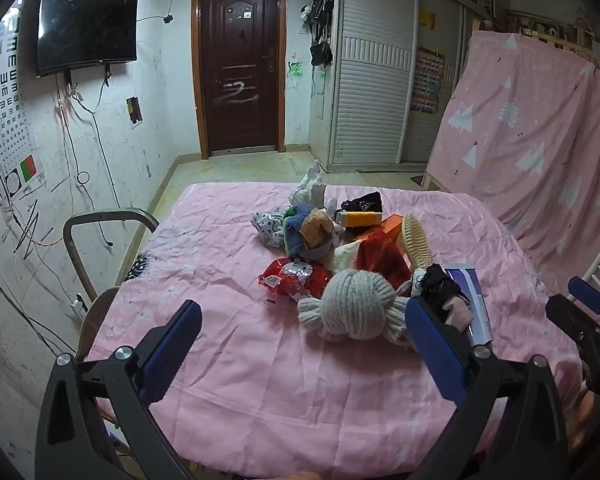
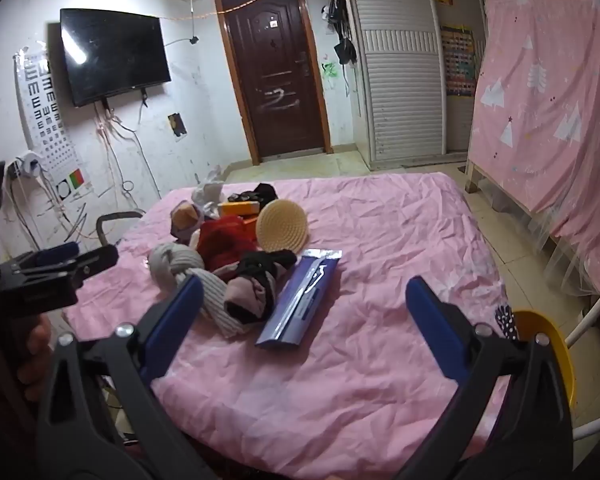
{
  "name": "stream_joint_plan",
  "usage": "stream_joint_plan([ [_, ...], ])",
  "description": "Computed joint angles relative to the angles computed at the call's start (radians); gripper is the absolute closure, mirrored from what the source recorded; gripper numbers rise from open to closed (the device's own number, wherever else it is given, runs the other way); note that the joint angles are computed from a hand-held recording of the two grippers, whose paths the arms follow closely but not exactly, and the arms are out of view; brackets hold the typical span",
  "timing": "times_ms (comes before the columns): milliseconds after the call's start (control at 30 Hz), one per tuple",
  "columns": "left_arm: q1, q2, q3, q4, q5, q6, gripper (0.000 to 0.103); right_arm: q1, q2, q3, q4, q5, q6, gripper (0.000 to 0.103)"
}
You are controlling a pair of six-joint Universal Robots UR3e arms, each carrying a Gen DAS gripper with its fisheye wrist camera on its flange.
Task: Collect trash
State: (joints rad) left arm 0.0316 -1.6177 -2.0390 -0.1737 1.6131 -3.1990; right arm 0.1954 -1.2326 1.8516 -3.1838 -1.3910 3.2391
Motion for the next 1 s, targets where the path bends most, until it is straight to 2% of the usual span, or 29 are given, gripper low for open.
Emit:
stream_joint_plan([
  [1000, -0.003, 0.005, -0.004, 0.012, 0.005, -0.002, 0.011, -0.003, -0.003, -0.006, 0.007, 0.004, -0.005, 0.006],
])
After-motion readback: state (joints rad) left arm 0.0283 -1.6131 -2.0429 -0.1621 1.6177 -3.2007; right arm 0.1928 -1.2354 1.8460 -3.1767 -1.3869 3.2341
